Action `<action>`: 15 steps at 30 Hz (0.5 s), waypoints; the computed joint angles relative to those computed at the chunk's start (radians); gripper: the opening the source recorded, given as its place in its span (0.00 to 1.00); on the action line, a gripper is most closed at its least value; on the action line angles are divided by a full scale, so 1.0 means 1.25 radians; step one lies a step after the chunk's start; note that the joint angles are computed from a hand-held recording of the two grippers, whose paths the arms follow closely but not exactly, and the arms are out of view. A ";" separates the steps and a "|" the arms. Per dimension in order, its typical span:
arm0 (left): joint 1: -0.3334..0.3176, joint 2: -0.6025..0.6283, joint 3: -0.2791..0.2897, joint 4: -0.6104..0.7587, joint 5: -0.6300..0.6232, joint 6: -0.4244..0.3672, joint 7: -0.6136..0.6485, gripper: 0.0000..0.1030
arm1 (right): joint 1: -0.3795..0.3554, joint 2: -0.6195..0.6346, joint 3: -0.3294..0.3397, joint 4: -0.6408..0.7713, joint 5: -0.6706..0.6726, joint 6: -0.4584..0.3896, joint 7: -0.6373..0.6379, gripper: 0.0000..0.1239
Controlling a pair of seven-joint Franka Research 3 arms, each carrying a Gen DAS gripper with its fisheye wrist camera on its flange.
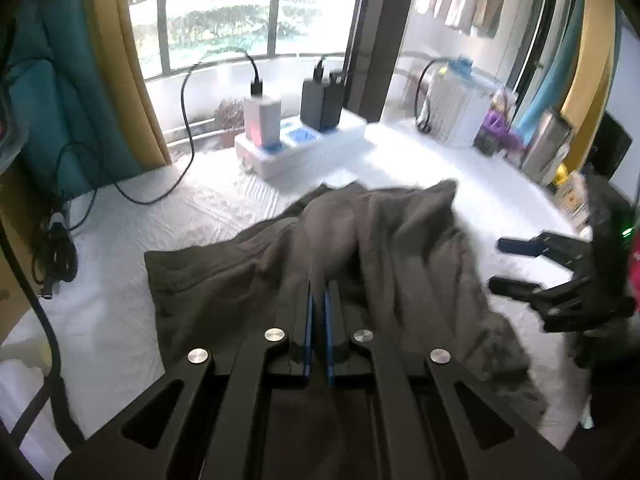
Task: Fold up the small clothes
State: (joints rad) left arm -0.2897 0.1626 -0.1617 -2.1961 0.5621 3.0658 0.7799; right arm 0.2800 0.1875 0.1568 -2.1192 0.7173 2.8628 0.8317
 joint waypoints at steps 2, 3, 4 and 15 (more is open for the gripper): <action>0.035 0.001 -0.040 -0.003 -0.072 -0.005 0.067 0.06 | 0.005 0.003 0.000 0.004 -0.008 0.001 0.006 0.58; 0.047 0.011 -0.052 0.001 -0.102 -0.007 0.093 0.06 | 0.006 0.006 -0.002 0.007 -0.014 0.000 0.012 0.58; 0.081 0.026 -0.093 0.007 -0.173 -0.019 0.154 0.10 | 0.009 0.010 -0.003 0.009 -0.022 0.000 0.019 0.58; 0.042 0.040 -0.099 0.036 -0.218 -0.008 0.222 0.30 | 0.006 -0.005 -0.002 -0.014 -0.035 0.016 0.041 0.58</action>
State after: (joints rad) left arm -0.2366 0.2131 -0.2859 -2.1512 0.2902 3.0564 1.0570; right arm 0.2880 0.1809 0.1545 -2.1363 0.6738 2.8822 0.8831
